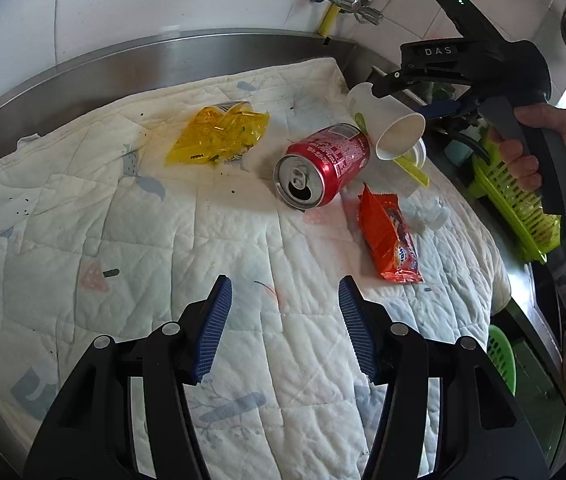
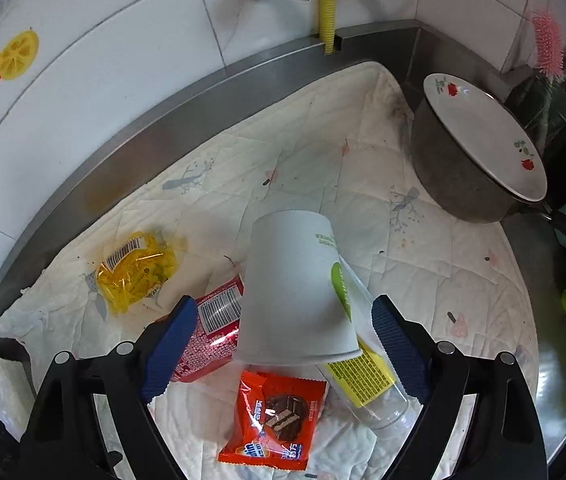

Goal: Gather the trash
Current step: 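Grasp the white paper cup with the right tool, then grasp the red cola can with the left tool while the right tool carries the paper cup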

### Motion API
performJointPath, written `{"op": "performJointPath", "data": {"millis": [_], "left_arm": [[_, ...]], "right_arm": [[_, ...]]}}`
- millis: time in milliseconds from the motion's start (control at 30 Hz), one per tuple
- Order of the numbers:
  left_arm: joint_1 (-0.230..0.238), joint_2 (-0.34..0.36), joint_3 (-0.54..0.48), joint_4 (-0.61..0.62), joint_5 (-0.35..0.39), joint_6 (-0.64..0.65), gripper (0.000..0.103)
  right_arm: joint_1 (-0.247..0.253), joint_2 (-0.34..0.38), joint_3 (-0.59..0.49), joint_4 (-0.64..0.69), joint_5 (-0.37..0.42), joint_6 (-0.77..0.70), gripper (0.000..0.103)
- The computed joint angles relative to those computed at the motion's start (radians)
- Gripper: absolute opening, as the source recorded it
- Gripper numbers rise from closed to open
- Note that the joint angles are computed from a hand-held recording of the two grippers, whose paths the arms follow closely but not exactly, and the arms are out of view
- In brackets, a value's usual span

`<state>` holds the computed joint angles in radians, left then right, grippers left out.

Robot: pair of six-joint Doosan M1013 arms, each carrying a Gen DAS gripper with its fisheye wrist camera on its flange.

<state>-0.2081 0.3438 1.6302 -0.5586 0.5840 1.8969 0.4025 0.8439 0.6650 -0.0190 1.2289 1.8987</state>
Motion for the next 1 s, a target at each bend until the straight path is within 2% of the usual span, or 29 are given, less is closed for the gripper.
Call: {"op": "performJointPath", "data": {"millis": [100, 200, 400, 733, 1000], "left_arm": [[-0.001, 0.004, -0.004, 0.002, 0.001, 0.000, 0.056], [-0.005, 0.009, -0.011, 0.014, 0.002, -0.002, 0.056], [-0.013, 0.023, -0.037, 0.044, 0.003, 0.002, 0.056], [-0.032, 0.097, -0.174, 0.071, 0.040, 0.056, 0.056], [-0.050, 0.198, -0.324, 0.101, 0.135, 0.035, 0.061]], "right_arm": [[0.005, 0.017, -0.022, -0.016, 0.030, -0.016, 0.080], [0.012, 0.022, -0.021, -0.053, 0.044, -0.019, 0.068], [0.007, -0.033, 0.075, -0.029, -0.033, -0.018, 0.063], [0.003, -0.215, 0.338, -0.002, -0.240, 0.012, 0.063], [0.008, -0.372, 0.568, -0.024, -0.381, 0.081, 0.063]]}}
